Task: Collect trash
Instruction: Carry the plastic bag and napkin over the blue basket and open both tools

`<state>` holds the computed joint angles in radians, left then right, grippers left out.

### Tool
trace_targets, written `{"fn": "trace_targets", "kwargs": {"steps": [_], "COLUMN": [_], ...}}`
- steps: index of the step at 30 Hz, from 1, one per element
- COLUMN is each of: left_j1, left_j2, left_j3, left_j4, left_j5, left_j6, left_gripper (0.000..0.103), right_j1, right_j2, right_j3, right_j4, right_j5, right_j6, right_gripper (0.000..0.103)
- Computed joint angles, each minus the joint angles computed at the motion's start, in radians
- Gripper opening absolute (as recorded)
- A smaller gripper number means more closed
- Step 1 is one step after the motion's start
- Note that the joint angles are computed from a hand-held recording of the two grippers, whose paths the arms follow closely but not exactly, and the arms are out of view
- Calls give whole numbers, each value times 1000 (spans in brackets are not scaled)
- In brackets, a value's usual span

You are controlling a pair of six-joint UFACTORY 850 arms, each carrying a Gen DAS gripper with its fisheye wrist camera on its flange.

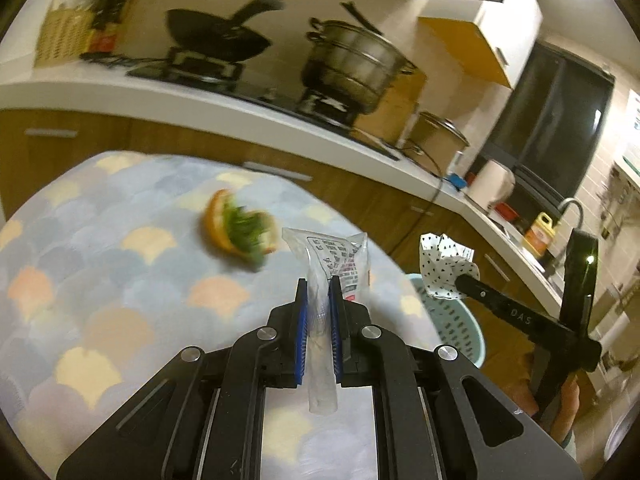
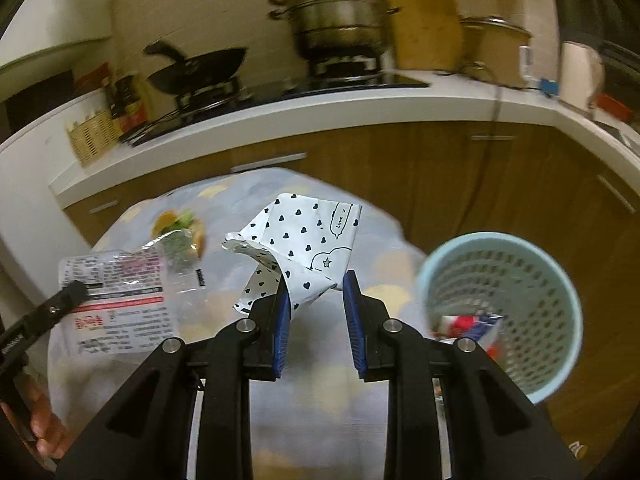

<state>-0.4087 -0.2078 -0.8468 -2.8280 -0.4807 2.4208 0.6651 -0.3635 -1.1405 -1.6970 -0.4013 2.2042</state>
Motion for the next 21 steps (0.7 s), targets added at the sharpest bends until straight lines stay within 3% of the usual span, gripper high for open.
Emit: {"fn": "trace_targets", "kwargs": {"steps": [11,14,17,21], "left_j1": [-118,-145,-168,-197], "left_j2": [-62,-106,-175,-265], "left_j3": [-191,-261,-354,-468], "left_j4": [13,56,157,287], "left_j5": [67,94,129,184], "left_j6": [74,48,-60,-203], "left_gripper": [8,8,8,8], "right_j1": [-92,-120,-164,-206], "right_j2": [147,155,164,142], "right_j3": [178,192,221,224], "right_j4": [-118,5,27,239], "right_j5": [-55,-72,-42,-60], "right_j6": [205,125,147,-15], "right_gripper": [23,23,23,23]}}
